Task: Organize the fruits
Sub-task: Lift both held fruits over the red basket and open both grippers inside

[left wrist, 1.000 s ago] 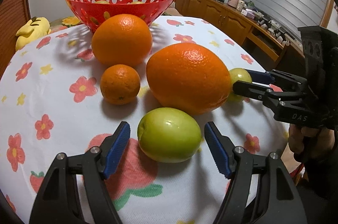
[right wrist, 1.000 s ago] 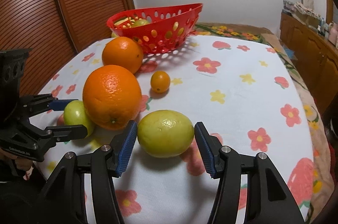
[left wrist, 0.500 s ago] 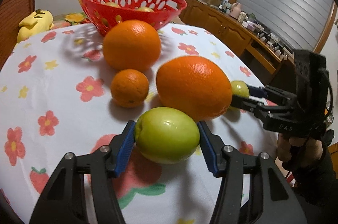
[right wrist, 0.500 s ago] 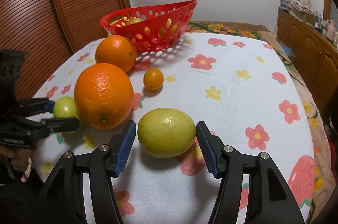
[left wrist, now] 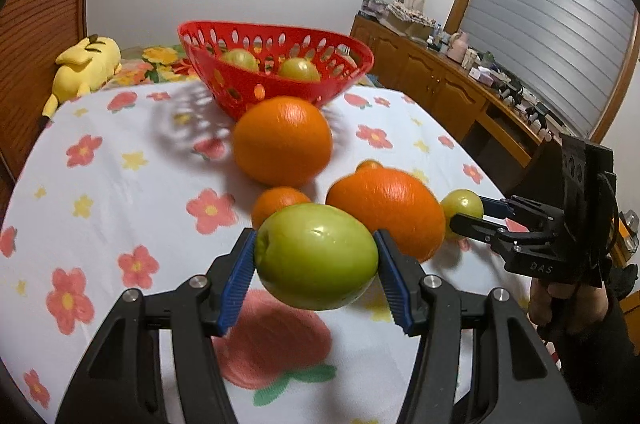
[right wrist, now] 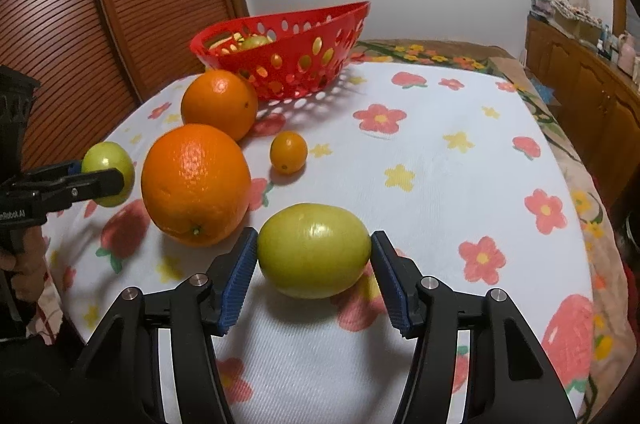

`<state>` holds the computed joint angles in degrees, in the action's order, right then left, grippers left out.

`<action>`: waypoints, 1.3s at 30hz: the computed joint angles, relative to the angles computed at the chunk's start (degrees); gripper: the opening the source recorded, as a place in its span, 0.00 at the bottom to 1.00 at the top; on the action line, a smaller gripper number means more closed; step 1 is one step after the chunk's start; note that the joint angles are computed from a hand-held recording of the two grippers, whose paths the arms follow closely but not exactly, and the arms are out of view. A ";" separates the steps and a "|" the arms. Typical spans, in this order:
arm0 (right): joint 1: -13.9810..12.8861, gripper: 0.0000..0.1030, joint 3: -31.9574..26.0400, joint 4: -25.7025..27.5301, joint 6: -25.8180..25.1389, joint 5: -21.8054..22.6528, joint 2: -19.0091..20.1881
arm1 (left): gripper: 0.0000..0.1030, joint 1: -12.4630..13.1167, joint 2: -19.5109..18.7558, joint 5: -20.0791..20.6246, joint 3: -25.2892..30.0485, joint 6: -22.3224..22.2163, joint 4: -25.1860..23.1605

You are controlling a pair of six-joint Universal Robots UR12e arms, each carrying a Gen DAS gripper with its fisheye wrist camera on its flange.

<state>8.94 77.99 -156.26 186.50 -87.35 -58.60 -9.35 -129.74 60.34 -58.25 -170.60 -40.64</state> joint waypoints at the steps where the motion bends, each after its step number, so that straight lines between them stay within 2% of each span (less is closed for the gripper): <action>1: -0.01 0.57 -0.09 -0.16 -0.06 -0.08 -0.07 | 0.56 0.03 -0.07 0.02 0.27 0.03 0.23; 16: 0.23 0.57 -3.90 -1.30 -3.20 -0.98 0.08 | 0.56 -0.06 -1.55 -0.32 4.98 -0.16 2.42; 24: 0.49 0.57 -8.13 0.03 -6.39 -1.08 1.59 | 0.56 -0.18 -3.89 -0.50 9.79 0.14 1.12; 32: 0.08 0.57 -15.02 2.77 -8.62 0.02 5.00 | 0.56 -0.49 -8.19 0.18 18.03 1.15 -2.21; 39: -0.21 0.57 -23.17 7.42 -11.55 1.60 9.34 | 0.56 -0.79 -14.58 1.85 30.14 1.02 -8.43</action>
<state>8.73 54.82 -148.84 174.95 -85.75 -49.26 -10.14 -144.32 62.19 -28.11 -169.57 -49.07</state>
